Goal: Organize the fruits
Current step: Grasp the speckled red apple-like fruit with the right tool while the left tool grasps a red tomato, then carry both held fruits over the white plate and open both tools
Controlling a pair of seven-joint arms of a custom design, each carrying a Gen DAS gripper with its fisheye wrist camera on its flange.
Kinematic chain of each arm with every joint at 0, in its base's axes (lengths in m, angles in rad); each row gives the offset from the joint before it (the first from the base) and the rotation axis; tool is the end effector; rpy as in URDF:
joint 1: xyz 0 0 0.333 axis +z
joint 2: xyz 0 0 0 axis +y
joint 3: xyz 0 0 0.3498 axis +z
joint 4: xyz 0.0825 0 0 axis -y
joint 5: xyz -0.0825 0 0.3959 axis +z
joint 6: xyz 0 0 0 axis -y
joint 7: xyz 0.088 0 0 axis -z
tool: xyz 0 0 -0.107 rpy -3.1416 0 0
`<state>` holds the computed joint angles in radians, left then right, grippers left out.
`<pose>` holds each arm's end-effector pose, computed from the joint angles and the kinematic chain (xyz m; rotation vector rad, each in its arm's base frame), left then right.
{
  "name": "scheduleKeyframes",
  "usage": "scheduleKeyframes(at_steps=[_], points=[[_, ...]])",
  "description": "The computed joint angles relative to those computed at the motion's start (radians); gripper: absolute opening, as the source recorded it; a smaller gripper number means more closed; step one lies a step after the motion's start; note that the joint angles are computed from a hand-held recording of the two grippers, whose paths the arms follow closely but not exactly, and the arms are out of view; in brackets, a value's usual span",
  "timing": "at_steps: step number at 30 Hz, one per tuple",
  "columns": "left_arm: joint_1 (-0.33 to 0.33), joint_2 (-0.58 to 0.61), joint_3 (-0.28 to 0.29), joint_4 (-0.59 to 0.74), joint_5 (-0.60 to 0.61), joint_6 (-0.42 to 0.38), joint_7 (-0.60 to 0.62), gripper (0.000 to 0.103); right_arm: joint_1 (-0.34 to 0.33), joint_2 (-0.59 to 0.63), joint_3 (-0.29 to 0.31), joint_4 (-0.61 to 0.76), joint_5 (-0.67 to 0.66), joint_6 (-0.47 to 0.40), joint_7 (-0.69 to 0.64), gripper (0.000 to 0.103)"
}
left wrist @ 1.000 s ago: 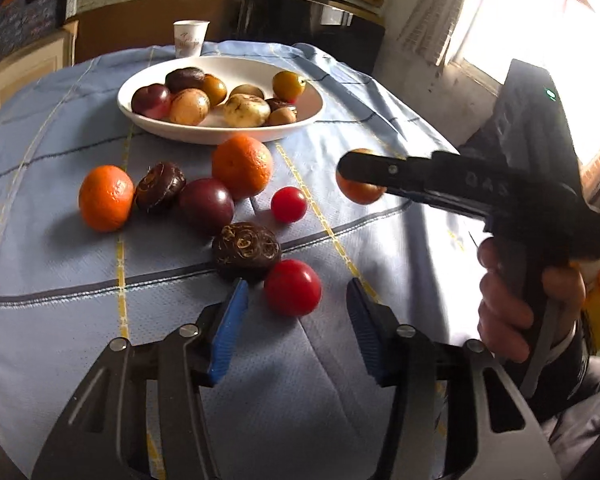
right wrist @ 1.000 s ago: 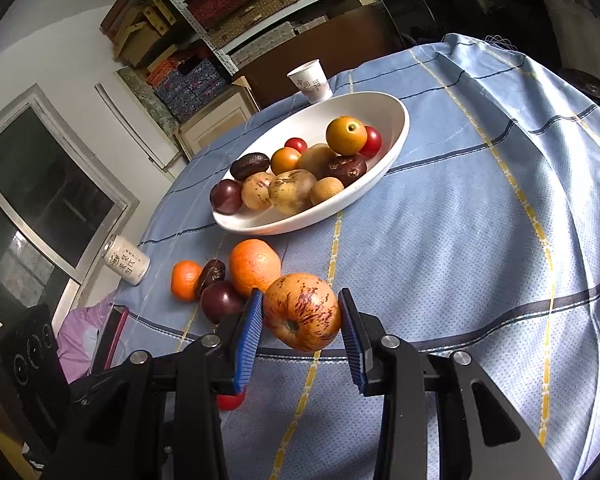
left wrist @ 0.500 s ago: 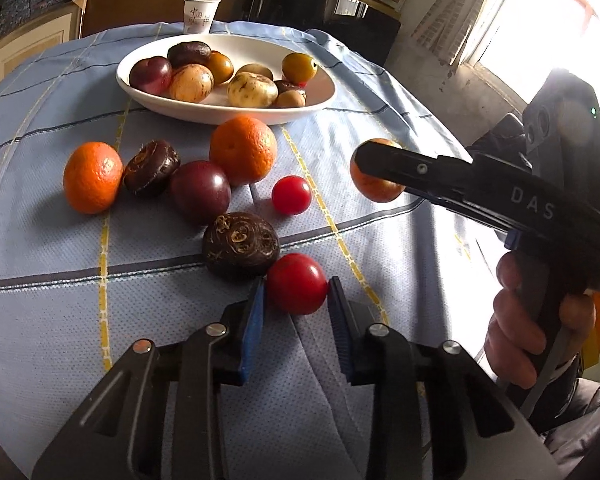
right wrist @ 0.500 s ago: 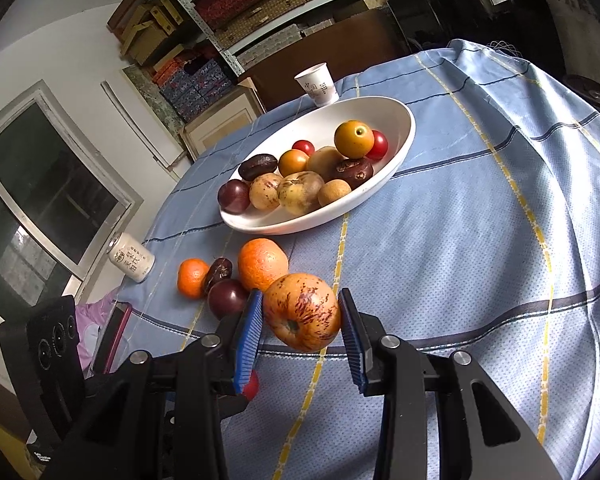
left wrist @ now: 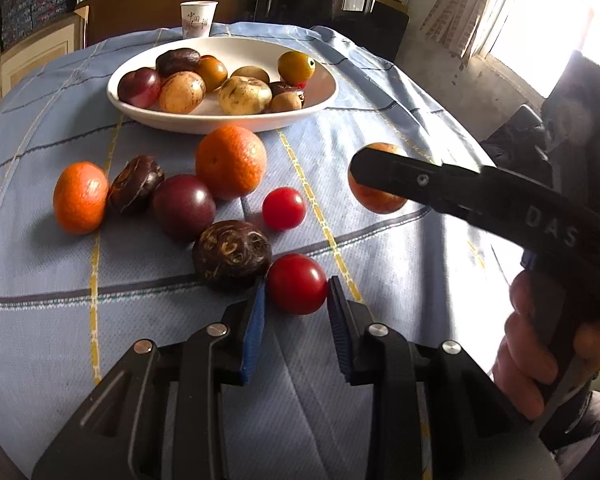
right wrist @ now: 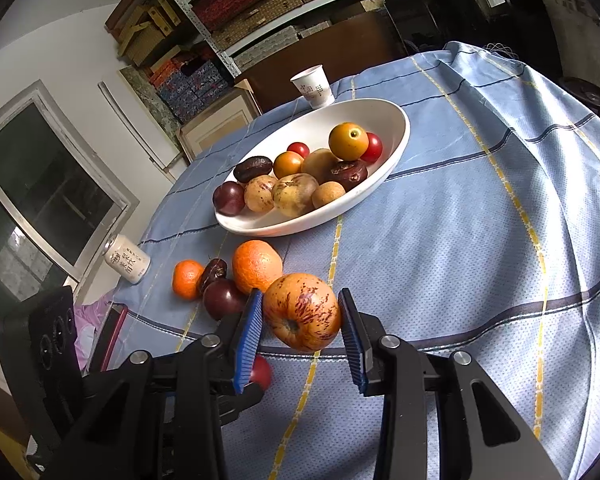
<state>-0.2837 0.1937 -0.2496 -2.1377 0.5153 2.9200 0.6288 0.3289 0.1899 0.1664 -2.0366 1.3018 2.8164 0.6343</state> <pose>0.5203 -0.3356 0.4062 -1.9271 2.0086 -0.8271 0.5714 0.2497 0.4164 -1.7934 1.3697 0.0122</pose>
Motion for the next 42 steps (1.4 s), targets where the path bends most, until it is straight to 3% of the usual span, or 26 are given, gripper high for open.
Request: scheduleKeyframes(at_steps=[10, 16, 20, 27, 35, 39, 42], points=[[-0.065, 0.065, 0.031, 0.139, 0.146, -0.176, -0.058, 0.030, -0.013, -0.018, -0.008, -0.012, 0.072, -0.016, -0.038, 0.039], [-0.070, 0.093, 0.029, 0.187, 0.156, -0.219, -0.048, 0.030, -0.015, -0.026, -0.014, -0.015, 0.107, -0.015, -0.058, 0.039], [-0.065, 0.074, 0.036, 0.158, 0.167, -0.174, -0.079, 0.029, -0.016, -0.030, -0.018, -0.018, 0.117, -0.019, -0.065, 0.039], [-0.066, -0.036, 0.082, 0.055, 0.378, -0.071, -0.296, 0.029, -0.005, -0.024, -0.018, -0.017, 0.098, 0.025, -0.068, 0.039], [0.024, -0.088, 0.070, 0.061, 0.373, -0.088, -0.260, 0.029, 0.016, 0.038, -0.009, 0.096, -0.114, 0.071, -0.016, 0.038], [0.062, -0.008, 0.085, 0.193, 0.326, -0.080, -0.208, 0.029, 0.019, 0.145, -0.008, 0.240, -0.249, 0.046, 0.086, 0.038], [0.074, 0.095, 0.091, 0.352, 0.264, -0.132, -0.124, 0.029, 0.046, 0.241, -0.025, 0.347, -0.385, 0.056, 0.214, 0.038]])
